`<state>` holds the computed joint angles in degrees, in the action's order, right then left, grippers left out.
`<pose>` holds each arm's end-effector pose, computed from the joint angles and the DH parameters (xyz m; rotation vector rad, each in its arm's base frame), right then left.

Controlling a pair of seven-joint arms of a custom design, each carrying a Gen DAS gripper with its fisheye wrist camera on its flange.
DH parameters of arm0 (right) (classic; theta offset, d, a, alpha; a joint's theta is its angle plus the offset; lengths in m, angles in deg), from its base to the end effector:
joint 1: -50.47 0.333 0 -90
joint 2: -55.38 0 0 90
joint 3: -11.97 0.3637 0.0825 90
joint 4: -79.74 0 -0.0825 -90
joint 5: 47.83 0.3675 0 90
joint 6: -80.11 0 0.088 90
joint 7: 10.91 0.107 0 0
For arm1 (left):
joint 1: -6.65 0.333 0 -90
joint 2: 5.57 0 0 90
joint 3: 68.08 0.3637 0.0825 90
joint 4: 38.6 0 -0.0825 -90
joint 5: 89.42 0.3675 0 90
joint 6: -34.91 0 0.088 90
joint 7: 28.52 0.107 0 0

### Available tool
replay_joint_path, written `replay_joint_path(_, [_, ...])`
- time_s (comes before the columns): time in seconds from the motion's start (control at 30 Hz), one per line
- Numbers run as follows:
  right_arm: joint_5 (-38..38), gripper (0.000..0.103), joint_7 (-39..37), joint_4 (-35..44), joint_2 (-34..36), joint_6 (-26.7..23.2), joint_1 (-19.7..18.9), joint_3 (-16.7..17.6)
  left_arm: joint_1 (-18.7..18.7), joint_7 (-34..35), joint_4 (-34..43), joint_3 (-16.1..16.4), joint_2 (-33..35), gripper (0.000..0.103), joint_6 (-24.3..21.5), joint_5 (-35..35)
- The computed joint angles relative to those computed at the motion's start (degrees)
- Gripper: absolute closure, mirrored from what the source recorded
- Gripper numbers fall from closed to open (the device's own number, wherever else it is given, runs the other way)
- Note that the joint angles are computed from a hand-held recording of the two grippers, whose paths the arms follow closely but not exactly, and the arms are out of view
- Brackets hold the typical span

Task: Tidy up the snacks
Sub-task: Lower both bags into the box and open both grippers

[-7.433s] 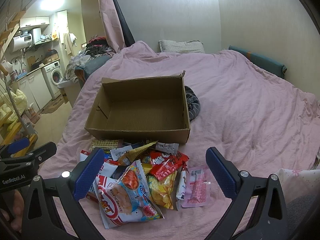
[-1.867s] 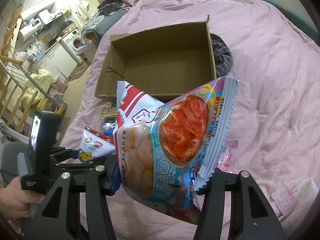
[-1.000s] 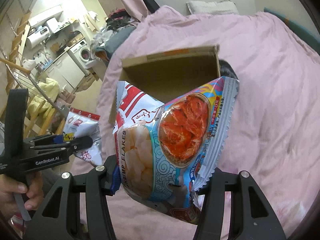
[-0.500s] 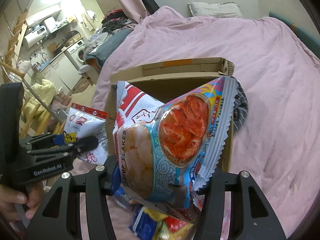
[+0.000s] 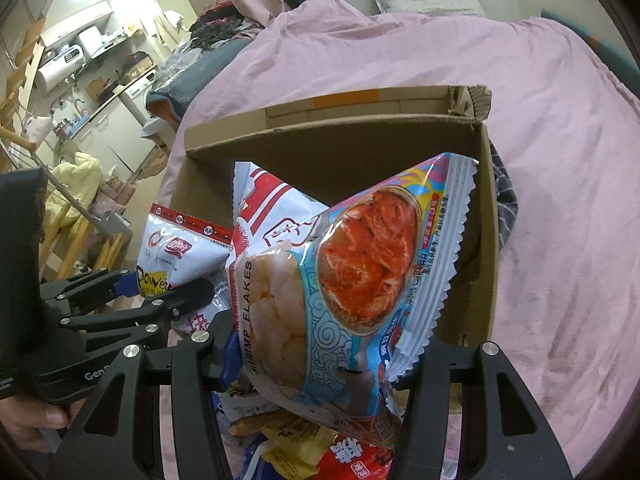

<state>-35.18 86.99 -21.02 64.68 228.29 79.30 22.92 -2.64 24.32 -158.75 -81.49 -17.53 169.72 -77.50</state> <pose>0.5069 0.4040 0.6014 -2.0383 1.3577 -0.0636 0.4661 -0.2036 0.6106 -2.0737 1.8141 -0.5344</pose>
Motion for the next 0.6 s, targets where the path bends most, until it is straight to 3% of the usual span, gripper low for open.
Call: replay_joint_path(0.6, [0.8,0.044,0.0,5.0,4.2,-2.9,-0.4,0.0,-0.3,0.2,-0.5,0.2,1.6,0.059,3.1,0.5])
